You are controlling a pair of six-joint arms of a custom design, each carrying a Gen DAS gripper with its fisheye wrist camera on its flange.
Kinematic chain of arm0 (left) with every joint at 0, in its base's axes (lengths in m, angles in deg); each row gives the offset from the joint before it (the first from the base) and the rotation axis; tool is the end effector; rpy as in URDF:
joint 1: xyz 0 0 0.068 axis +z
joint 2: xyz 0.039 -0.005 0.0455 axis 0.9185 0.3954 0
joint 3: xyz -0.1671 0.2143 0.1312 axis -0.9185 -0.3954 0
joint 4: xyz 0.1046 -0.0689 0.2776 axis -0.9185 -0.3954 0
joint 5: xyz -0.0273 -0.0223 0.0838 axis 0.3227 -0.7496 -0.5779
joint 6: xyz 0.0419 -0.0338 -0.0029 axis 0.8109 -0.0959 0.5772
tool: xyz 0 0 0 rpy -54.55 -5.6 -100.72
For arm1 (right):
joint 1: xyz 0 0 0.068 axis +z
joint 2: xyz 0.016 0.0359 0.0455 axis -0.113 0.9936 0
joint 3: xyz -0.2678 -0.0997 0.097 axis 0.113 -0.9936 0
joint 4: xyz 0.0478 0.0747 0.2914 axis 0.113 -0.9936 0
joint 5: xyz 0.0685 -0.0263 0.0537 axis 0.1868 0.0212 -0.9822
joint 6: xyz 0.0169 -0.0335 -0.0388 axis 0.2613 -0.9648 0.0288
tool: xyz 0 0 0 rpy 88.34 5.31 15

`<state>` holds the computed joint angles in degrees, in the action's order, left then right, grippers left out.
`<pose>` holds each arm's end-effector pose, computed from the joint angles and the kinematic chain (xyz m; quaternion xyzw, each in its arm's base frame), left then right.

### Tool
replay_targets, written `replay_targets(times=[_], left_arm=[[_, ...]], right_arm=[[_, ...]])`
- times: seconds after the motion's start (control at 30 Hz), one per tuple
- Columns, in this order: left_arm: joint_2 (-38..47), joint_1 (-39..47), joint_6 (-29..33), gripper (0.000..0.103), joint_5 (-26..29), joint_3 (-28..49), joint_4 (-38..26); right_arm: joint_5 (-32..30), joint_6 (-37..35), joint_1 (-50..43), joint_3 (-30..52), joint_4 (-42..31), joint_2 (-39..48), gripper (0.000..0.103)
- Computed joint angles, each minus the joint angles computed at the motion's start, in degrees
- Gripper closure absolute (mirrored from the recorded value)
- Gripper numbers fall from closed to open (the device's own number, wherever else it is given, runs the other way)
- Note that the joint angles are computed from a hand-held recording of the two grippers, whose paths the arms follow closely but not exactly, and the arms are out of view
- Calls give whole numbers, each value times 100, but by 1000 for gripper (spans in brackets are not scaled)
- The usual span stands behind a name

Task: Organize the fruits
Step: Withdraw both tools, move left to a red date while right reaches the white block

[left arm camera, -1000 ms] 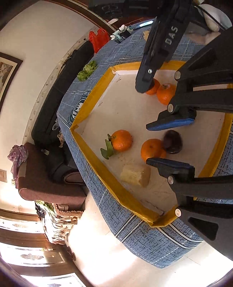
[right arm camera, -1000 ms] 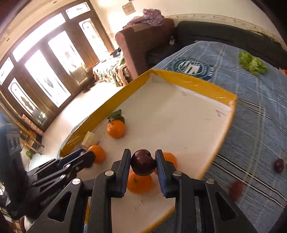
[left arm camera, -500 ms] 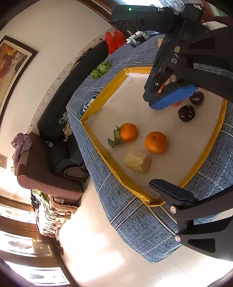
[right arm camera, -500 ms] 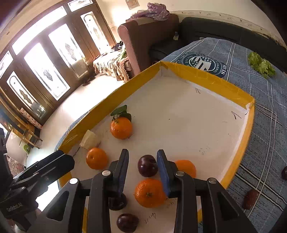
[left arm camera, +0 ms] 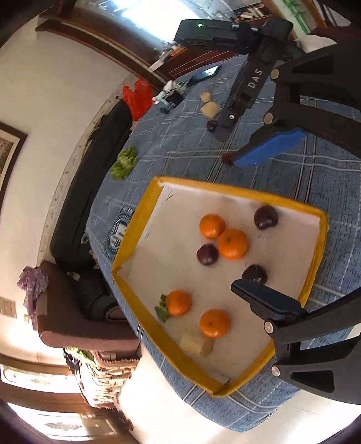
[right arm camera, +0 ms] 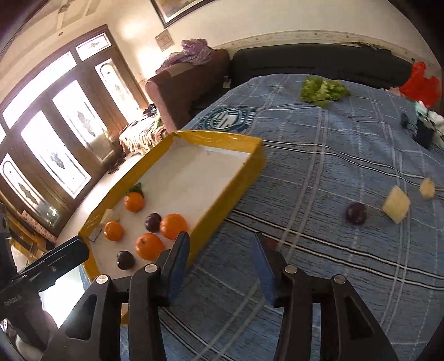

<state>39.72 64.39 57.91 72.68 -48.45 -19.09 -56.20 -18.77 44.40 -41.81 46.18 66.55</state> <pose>0.2457 -0.0265 0.2030 0.1433 0.9116 -0.2166 0.3187 0.2160 0.2418 0.1786 0.1062 0.9180 0.1355 0.3573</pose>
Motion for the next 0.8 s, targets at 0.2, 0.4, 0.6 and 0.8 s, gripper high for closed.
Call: replay_targets(times=[0.2, 0.4, 0.6, 0.8], left_arm=[[-82, -724, -384, 20, 202, -39, -101], [671, -1370, -713, 18, 436, 82, -58], [611, -2013, -770, 36, 22, -116, 315], [615, -2454, -631, 43, -653, -166, 657]], right_arm=[[304, 827, -262, -1451, -601, -1718, 51], [632, 1510, -699, -2441, -2117, -3987, 45], [159, 969, -1674, -2742, -1992, -4502, 45], [-490, 233, -2509, -2628, -384, -3212, 45]])
